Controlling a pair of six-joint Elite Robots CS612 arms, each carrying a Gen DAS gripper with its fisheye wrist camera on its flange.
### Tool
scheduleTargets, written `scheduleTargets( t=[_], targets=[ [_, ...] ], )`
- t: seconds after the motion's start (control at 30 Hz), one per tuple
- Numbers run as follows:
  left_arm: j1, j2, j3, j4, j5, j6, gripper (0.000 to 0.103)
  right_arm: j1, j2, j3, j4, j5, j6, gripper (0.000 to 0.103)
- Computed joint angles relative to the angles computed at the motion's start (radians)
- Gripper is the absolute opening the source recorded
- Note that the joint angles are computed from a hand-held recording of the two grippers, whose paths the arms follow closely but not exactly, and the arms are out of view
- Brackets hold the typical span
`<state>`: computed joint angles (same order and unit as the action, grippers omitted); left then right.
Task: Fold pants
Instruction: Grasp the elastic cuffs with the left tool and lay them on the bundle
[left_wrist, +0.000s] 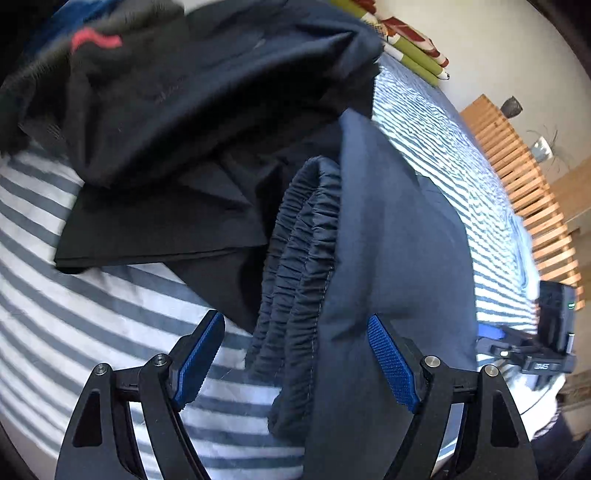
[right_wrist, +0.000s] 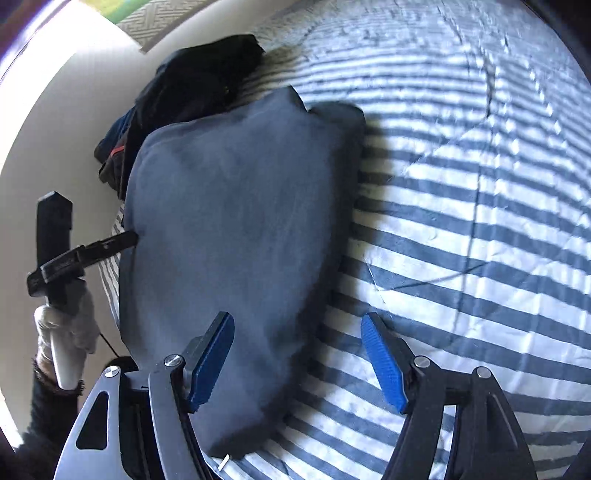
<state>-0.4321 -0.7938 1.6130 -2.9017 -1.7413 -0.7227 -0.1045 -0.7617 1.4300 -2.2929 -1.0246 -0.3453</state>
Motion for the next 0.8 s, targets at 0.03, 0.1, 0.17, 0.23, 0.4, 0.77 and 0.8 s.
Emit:
scheduleTargets(
  t=[0.03, 0.1, 0.17, 0.23, 0.4, 0.77, 0.8],
  targets=[
    [0.01, 0.011, -0.009, -0.005, -0.04, 0.001, 0.083, -0.005, 0.007, -0.009, 0.011, 0.021, 0.013, 0.069],
    [0.017, 0.023, -0.023, -0.001, -0.076, 0.019, 0.083, -0.008, 0.02, -0.031, 0.042, 0.06, 0.028, 0.069],
    [0.024, 0.039, -0.048, 0.016, -0.103, 0.029, 0.084, -0.014, 0.027, -0.04, 0.067, 0.092, 0.037, 0.069],
    [0.028, 0.052, -0.08, 0.047, -0.112, 0.058, 0.084, -0.024, 0.029, -0.047, 0.098, 0.115, 0.027, 0.069],
    [0.032, 0.069, -0.114, 0.081, -0.151, 0.1, 0.084, -0.026, 0.021, -0.041, 0.112, 0.13, -0.014, 0.071],
    [0.054, 0.039, -0.033, -0.051, -0.204, 0.061, 0.067, -0.017, 0.05, -0.096, 0.199, 0.198, -0.036, 0.071],
    [0.059, 0.034, -0.021, -0.074, -0.21, 0.043, 0.069, -0.019, 0.048, -0.096, 0.21, 0.198, -0.051, 0.071]
  ],
)
